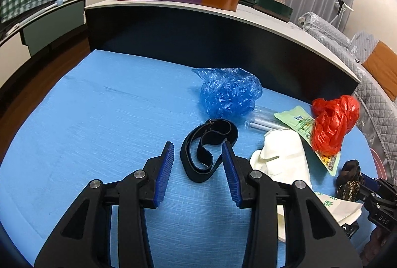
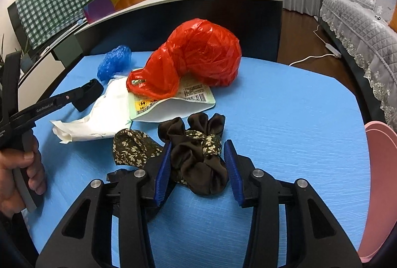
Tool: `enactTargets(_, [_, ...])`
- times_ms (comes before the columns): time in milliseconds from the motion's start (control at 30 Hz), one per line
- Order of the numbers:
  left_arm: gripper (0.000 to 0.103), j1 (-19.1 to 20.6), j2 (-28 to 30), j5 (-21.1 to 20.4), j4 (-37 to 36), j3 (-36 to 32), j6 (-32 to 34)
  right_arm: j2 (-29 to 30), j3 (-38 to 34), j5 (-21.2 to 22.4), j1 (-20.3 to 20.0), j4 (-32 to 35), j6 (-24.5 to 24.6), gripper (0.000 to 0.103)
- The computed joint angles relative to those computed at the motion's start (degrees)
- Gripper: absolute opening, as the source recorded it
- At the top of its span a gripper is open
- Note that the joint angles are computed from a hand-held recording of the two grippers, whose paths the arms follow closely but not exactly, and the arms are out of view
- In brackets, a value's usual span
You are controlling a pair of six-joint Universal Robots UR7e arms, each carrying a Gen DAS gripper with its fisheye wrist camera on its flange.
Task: Collect trash
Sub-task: 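Grasp the dark scrunchie with the right tool while the left tool approaches the black strap, then grasp the black strap with the left tool and lift it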
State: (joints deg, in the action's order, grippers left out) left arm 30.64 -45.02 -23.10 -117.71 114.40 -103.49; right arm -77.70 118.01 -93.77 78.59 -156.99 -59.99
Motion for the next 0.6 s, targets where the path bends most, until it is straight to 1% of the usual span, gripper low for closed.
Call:
enactTargets(33, [0.040,0.0,0.0,-0.1,-0.5,0.1,0.4,-0.1,-0.1,0.0,0.0,0.4,0.0,0.039])
enactTargets(67, [0.040,0.0,0.1,-0.3,-1.2,0.2,1.1,-0.2,-0.2,0.1,0.0,0.9,0.0,0.038])
enactTargets(233, [0.030,0.2,0.2,-1.0,-6.4,0.9,5.6,-1.1,0.3,0.4,0.2,1.1,-1.3,0.030])
enactTargets(333, [0.018,0.1,0.6,-1.1,-8.7,1.1,7.7,-2.1,0.6,1.3,0.0,0.9,-1.6,0.029])
enactTargets(400, [0.008,-0.1,0.8,-0.9,-8.4,0.9,7.9,-2.9,0.7,2.3,-0.2,0.8,-1.5,0.029])
enactTargets(600, [0.005,-1.2,1.0,-0.1,-4.7,0.0,5.6,-5.5,1.0,5.3,-0.9,-0.5,-0.3,0.029])
